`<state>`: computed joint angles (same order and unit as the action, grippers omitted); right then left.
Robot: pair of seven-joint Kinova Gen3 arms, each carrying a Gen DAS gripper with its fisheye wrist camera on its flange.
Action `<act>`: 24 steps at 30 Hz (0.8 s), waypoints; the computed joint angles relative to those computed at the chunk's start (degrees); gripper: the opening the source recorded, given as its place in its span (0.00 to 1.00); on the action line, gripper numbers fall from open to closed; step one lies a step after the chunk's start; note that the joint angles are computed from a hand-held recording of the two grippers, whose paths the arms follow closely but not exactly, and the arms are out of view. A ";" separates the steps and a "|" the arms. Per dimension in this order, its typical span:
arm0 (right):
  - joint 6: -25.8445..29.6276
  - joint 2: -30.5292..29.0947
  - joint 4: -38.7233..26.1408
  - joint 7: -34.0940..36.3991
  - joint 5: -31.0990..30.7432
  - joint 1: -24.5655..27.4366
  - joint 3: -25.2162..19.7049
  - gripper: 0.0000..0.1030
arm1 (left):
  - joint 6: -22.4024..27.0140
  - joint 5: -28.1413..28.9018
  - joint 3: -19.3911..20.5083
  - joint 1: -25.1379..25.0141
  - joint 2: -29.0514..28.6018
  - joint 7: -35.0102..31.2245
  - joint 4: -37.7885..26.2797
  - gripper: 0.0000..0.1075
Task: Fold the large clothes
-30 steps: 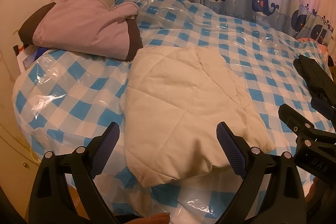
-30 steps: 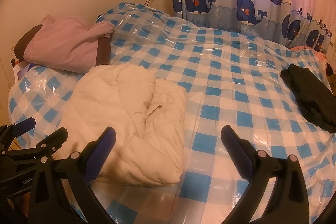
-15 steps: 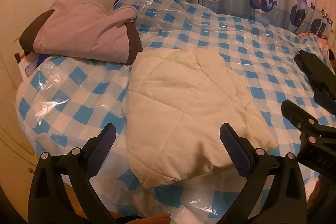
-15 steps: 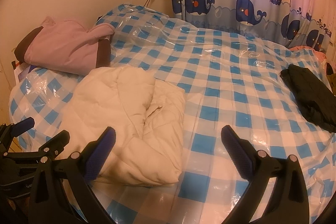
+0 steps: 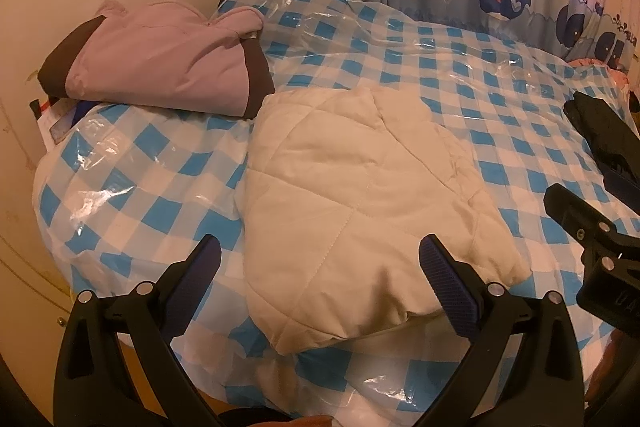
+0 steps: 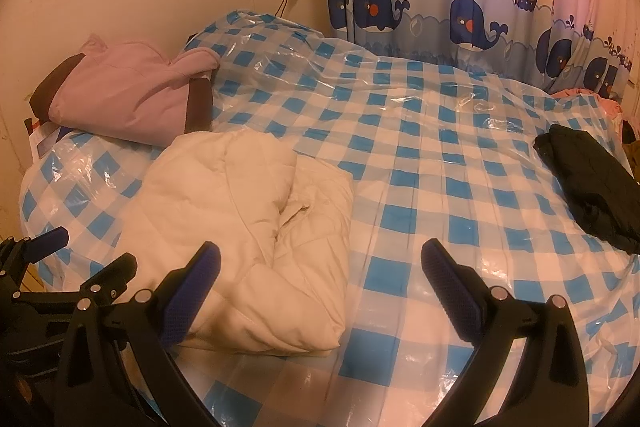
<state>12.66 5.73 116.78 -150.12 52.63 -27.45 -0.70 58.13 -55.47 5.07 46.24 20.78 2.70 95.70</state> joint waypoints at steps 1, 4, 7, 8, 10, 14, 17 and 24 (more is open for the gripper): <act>0.00 -0.01 0.02 0.04 -0.06 0.01 -0.03 0.93 | -0.05 0.03 0.03 0.01 -0.07 0.02 0.04 0.89; 0.08 0.04 0.00 -0.58 0.50 -0.15 0.05 0.93 | 0.00 -0.02 0.06 0.06 -0.10 0.03 0.07 0.89; 0.23 -0.02 0.09 -1.57 1.23 -0.34 0.05 0.93 | 0.01 -0.04 0.10 0.06 -0.19 0.08 0.07 0.89; 0.22 0.03 0.07 -1.85 1.45 -0.33 0.05 0.93 | 0.07 0.02 0.15 0.04 -0.19 -0.06 -0.08 0.89; 0.41 -0.08 0.20 -2.45 1.95 -0.44 -0.06 0.93 | 0.28 0.01 0.13 0.16 -0.13 0.14 -0.16 0.89; 0.42 -0.08 0.28 -3.05 2.56 -0.26 -0.30 0.93 | -0.01 0.00 0.15 0.02 -0.23 0.01 -0.04 0.89; 0.30 0.00 0.29 -3.62 3.09 -0.16 -0.32 0.93 | 0.17 -0.01 0.18 0.07 -0.16 -0.12 -0.09 0.89; 0.50 -0.12 0.53 -5.16 4.35 -0.25 -0.55 0.93 | 0.19 0.45 0.33 0.12 -0.25 -0.21 -0.42 0.89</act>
